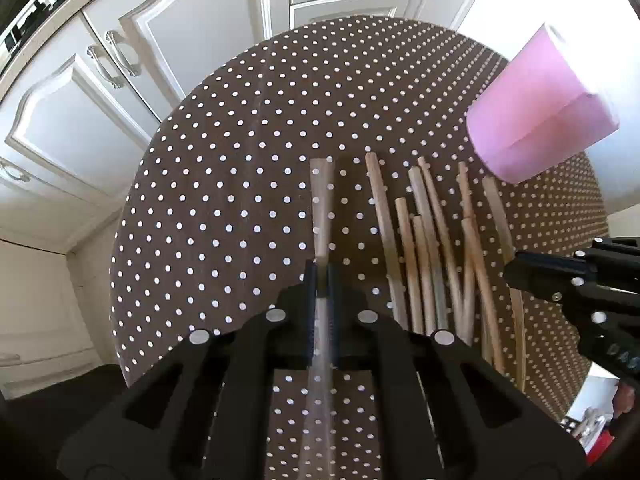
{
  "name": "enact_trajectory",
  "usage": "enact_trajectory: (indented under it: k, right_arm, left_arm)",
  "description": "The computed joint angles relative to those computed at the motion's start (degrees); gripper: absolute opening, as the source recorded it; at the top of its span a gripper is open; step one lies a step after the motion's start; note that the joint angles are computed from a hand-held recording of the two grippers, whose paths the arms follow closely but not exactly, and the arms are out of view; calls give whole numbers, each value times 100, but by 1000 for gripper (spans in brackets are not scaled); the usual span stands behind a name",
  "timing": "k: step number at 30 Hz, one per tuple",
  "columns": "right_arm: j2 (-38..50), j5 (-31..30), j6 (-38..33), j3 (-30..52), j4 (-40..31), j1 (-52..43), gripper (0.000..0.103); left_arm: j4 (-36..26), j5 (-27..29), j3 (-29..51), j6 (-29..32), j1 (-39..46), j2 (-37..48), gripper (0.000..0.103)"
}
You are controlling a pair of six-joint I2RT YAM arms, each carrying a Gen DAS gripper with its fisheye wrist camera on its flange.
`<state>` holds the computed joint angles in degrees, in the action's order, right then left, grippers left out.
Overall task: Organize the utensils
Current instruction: 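Lift the left tool's stick into the pink cup while the right tool inserts its stick too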
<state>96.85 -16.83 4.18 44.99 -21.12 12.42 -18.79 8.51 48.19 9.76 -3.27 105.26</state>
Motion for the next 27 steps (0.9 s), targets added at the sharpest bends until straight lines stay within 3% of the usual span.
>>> enact_trajectory:
  k: [13, 20, 27]
  right_arm:
    - [-2141, -316, 5, -404, -533, -420, 5]
    - [-3128, -356, 19, -134, -1026, -575, 5]
    - [-3749, -473, -186, 360, -1500, -1034, 4]
  left_arm:
    - [-854, 1555, -195, -66, 676, -2185, 5]
    - [-1252, 2198, 142, -223, 715, -3202, 5]
    - [-1099, 2114, 436, -846, 173, -3913, 5]
